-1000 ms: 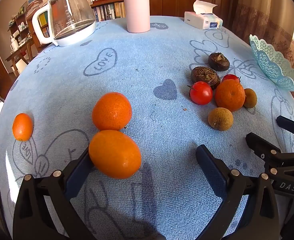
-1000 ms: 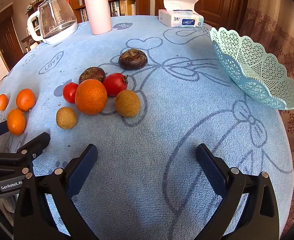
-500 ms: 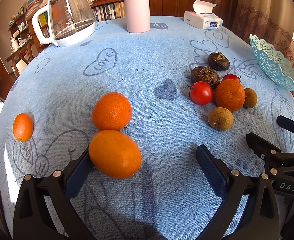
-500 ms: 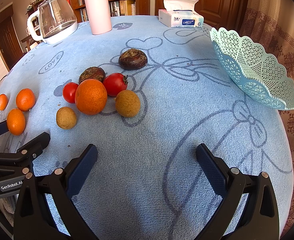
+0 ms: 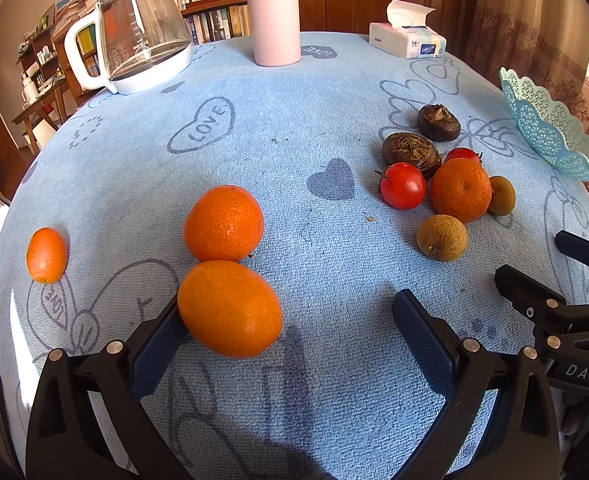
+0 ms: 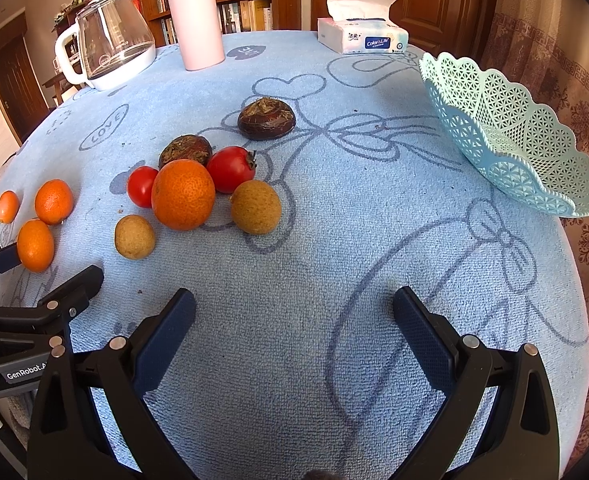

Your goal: Organize fruits

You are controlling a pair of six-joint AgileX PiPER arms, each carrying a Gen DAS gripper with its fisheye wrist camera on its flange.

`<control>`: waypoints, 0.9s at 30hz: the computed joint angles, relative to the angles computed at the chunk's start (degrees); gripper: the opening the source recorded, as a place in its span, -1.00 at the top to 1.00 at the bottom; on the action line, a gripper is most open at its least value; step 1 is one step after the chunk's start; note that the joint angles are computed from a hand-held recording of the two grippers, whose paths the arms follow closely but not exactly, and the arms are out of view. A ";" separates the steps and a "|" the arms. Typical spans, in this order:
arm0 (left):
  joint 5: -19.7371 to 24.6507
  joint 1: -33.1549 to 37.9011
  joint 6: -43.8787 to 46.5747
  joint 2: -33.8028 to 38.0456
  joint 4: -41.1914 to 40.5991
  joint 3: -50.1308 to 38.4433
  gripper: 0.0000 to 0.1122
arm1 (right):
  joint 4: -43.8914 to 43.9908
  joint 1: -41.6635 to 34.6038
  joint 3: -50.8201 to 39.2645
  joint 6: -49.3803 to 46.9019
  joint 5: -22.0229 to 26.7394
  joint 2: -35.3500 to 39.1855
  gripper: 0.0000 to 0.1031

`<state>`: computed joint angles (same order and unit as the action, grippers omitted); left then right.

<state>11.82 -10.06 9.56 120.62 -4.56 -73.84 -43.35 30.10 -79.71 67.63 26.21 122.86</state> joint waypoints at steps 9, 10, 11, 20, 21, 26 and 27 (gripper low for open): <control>0.01 0.06 -0.12 -0.20 0.24 0.18 -0.75 | 0.53 0.27 0.01 -2.07 0.09 0.14 -0.95; 0.03 0.17 0.36 -0.22 -0.18 0.18 -0.75 | 0.73 0.22 -0.14 -2.32 0.19 0.21 -0.95; 0.01 0.18 0.37 -0.23 -0.16 0.21 -0.75 | 0.73 0.21 -0.16 -2.33 0.22 0.24 -0.95; 0.00 0.21 0.17 -0.27 0.11 0.25 -0.75 | 0.54 0.30 -0.39 -2.20 0.47 0.45 -0.95; -0.02 0.12 -0.17 -0.25 0.38 0.24 -0.75 | 0.50 0.31 -0.38 -2.16 0.47 0.45 -0.95; -0.03 0.09 -0.34 -0.26 0.55 0.25 -0.75 | 0.38 0.35 -0.34 -1.99 0.45 0.46 -0.95; -0.02 0.13 -0.22 -0.27 0.47 0.25 -0.75 | 0.29 0.37 -0.32 -1.90 0.47 0.46 -0.95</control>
<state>11.80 -9.93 9.34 120.34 -4.09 -73.58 -43.06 30.48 -80.03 65.73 26.67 123.32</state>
